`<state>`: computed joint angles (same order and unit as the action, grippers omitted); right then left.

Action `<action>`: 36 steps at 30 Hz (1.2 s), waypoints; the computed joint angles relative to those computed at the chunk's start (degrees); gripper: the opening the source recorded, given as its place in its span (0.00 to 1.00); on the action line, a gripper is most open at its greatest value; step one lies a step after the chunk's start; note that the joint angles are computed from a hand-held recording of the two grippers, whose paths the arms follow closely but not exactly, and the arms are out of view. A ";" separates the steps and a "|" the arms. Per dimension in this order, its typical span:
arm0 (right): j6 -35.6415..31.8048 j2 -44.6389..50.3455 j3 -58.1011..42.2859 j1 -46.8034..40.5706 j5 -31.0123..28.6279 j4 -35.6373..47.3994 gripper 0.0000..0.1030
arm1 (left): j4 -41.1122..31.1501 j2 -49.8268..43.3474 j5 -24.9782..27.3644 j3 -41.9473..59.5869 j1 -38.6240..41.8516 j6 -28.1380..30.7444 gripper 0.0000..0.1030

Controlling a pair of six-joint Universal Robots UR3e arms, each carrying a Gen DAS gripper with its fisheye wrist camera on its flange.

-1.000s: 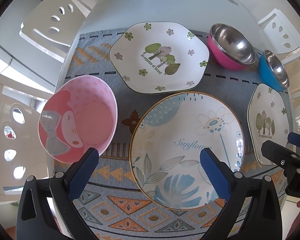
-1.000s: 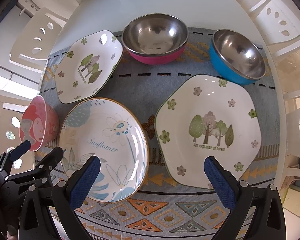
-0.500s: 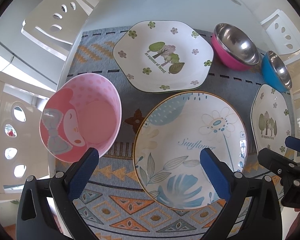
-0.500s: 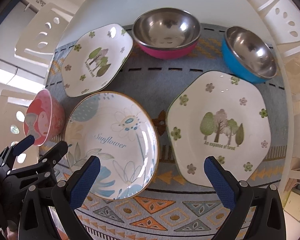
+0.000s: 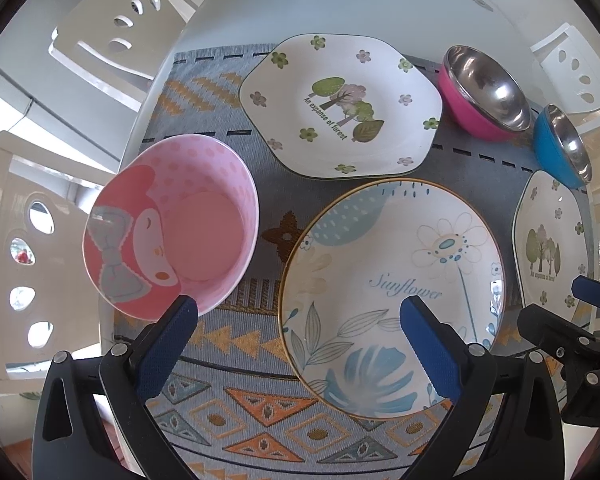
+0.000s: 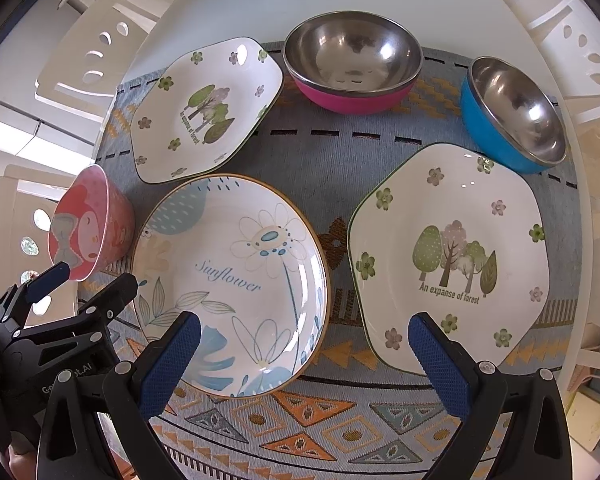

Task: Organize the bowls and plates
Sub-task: 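Move both tools to the Sunflower plate rim and close on it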

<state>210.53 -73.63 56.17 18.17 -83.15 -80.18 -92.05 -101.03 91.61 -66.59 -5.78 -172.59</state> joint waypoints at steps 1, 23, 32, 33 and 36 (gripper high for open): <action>0.00 0.11 -0.03 0.04 0.05 0.01 1.00 | -0.04 0.00 0.07 0.00 -0.02 -0.01 0.98; 1.43 1.40 -5.11 3.58 -1.05 3.52 1.00 | -1.77 7.12 -0.97 -4.39 3.37 1.34 0.98; 2.59 -0.29 1.47 6.26 1.37 1.71 1.00 | -1.09 13.10 -0.66 -14.25 5.25 2.41 0.98; 2.75 -0.35 2.28 6.74 1.49 1.57 1.00 | -1.06 13.77 -0.65 -15.41 5.40 2.56 0.98; 3.10 -0.61 3.77 7.45 1.81 1.10 1.00 | -0.54 15.81 -1.05 -18.64 5.93 3.33 0.98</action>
